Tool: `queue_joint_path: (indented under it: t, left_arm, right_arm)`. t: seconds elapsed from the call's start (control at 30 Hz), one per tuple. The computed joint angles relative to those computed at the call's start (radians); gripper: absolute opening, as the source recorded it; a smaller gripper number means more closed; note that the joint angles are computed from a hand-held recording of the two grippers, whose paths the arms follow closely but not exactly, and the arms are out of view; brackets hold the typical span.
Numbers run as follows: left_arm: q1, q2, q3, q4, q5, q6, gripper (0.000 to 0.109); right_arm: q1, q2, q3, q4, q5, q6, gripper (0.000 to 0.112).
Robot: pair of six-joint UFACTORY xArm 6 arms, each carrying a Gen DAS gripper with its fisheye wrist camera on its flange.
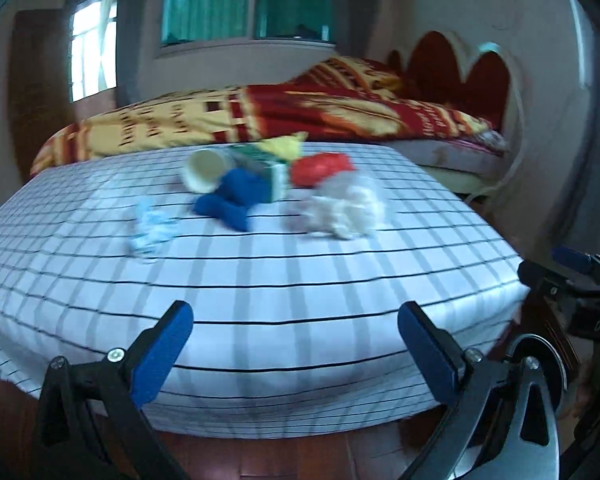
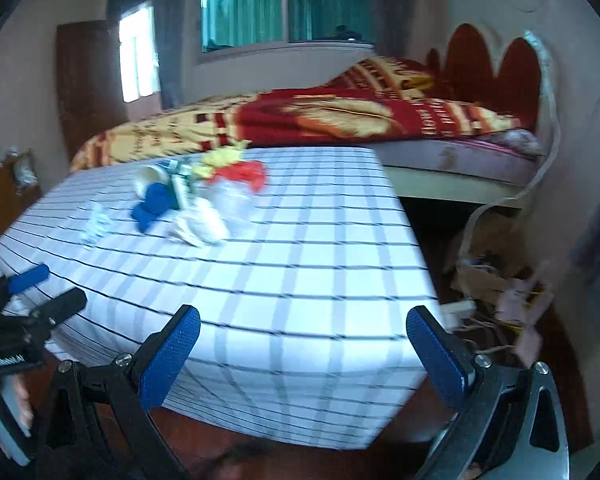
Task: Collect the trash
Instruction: 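Move both tools back toward the table, then grasp the light blue mask with the left tool while the right tool grasps white tissue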
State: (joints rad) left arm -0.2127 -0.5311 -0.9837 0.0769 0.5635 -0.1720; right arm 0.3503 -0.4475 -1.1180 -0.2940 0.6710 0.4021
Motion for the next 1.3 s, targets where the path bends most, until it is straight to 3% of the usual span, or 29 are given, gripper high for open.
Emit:
queue_joint_path:
  t: [0.17, 0.3, 0.37, 0.53, 0.7, 0.93, 1.07, 1.13, 1.17, 1.2, 1.3]
  left_arm:
    - [0.105, 0.015, -0.002, -0.027, -0.001, 0.037, 0.093]
    - [0.169, 0.067, -0.038, -0.092, -0.004, 0.115, 0.084]
    - [0.194, 0.105, -0.069, -0.116, -0.005, 0.141, 0.082]
    - [0.226, 0.204, -0.147, -0.159, -0.002, 0.184, 0.078]
    - [0.235, 0.288, -0.214, -0.194, 0.022, 0.218, 0.073]
    - [0.256, 0.383, -0.3, -0.263, 0.056, 0.236, 0.068]
    - [0.261, 0.416, -0.333, -0.284, 0.072, 0.247, 0.063]
    - [0.263, 0.428, -0.342, -0.285, 0.076, 0.245, 0.057]
    - [0.264, 0.432, -0.346, -0.294, 0.077, 0.253, 0.047]
    - [0.265, 0.436, -0.353, -0.298, 0.081, 0.256, 0.026]
    - [0.267, 0.43, -0.35, -0.336, 0.085, 0.286, 0.022]
  right_arm:
    - [0.059, 0.175, -0.15, 0.063, -0.021, -0.082, 0.102]
    - [0.088, 0.337, -0.317, 0.139, 0.018, -0.177, 0.078]
    - [0.091, 0.417, -0.404, 0.175, 0.052, -0.216, 0.076]
    - [0.088, 0.566, -0.567, 0.188, 0.119, -0.241, 0.068]
    - [0.075, 0.669, -0.689, 0.268, 0.192, -0.277, 0.051]
    - [0.097, 0.833, -0.901, 0.32, 0.276, -0.321, 0.05]
    - [0.097, 0.896, -0.987, 0.348, 0.302, -0.34, 0.042]
    - [0.095, 0.903, -0.998, 0.374, 0.303, -0.358, 0.032]
    - [0.095, 0.901, -0.995, 0.386, 0.298, -0.369, 0.026]
    - [0.096, 0.897, -0.988, 0.393, 0.293, -0.376, 0.024]
    - [0.099, 0.857, -0.927, 0.407, 0.244, -0.39, 0.022]
